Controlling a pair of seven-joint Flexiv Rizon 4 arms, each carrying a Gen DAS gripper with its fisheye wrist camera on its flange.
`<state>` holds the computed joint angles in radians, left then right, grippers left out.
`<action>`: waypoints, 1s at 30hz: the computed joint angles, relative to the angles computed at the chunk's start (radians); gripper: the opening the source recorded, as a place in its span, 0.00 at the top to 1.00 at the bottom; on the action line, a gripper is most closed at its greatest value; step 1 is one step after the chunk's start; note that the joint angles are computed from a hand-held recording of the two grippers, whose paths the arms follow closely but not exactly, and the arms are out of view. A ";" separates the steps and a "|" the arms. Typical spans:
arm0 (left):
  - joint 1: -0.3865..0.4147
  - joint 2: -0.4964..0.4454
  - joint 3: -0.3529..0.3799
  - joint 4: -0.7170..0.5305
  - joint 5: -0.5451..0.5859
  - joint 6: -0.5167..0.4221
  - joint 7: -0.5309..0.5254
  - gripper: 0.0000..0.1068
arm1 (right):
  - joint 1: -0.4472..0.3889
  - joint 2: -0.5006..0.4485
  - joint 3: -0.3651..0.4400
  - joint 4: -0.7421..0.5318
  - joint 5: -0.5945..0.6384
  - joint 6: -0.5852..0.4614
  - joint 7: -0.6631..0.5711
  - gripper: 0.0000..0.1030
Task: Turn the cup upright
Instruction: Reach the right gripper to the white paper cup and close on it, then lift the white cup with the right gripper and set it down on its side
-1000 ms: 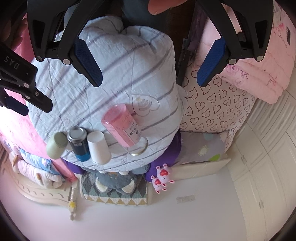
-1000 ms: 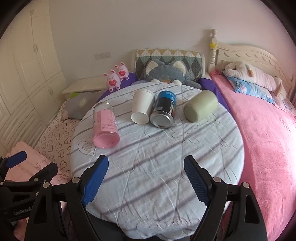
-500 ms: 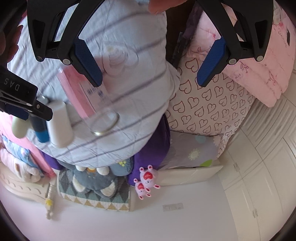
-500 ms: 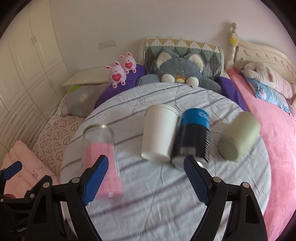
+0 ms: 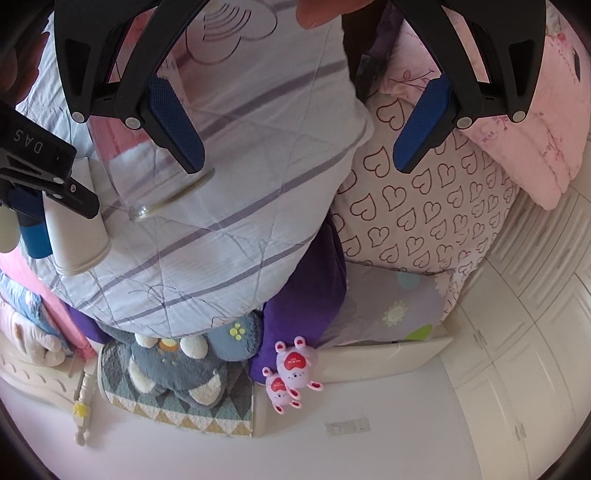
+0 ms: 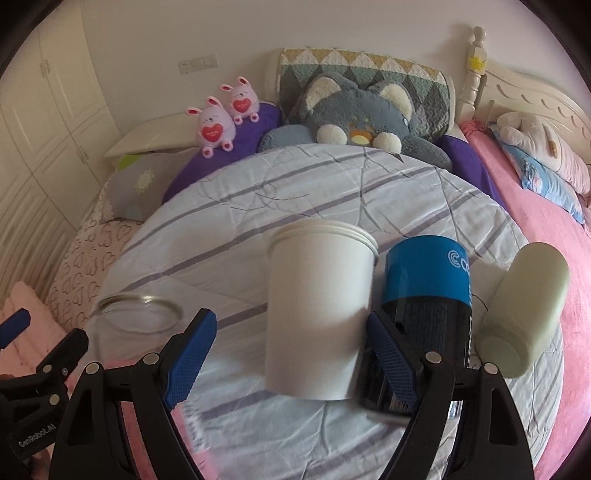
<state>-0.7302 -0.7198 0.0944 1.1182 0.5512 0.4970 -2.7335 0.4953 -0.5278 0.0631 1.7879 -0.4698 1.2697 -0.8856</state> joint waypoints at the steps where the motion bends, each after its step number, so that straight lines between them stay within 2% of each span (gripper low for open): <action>1: 0.004 -0.004 -0.002 -0.003 -0.002 0.003 0.004 0.04 | -0.001 -0.006 0.002 -0.008 0.002 -0.010 -0.004 0.19; 3: 0.012 -0.015 -0.005 -0.012 -0.010 0.012 0.012 0.04 | -0.005 -0.022 0.009 -0.028 0.008 -0.036 -0.020 0.19; 6: 0.013 -0.022 -0.001 -0.018 -0.016 0.015 0.016 0.04 | 0.019 -0.032 -0.028 -0.032 -0.030 -0.032 -0.002 0.19; 10: 0.011 -0.026 0.004 -0.025 -0.020 0.013 0.019 0.04 | 0.040 -0.043 -0.057 -0.040 -0.087 -0.041 0.004 0.35; 15: 0.005 -0.017 0.008 -0.012 -0.018 0.010 0.009 0.04 | 0.033 -0.048 -0.046 -0.046 -0.100 -0.033 -0.018 0.36; 22: -0.016 0.019 0.008 0.020 0.005 -0.015 -0.027 0.04 | -0.003 -0.018 0.012 -0.018 -0.026 0.023 -0.073 0.36; 30: -0.054 0.081 -0.008 0.054 0.055 -0.063 -0.073 0.04 | -0.017 0.082 0.030 0.080 0.014 0.087 -0.084 0.36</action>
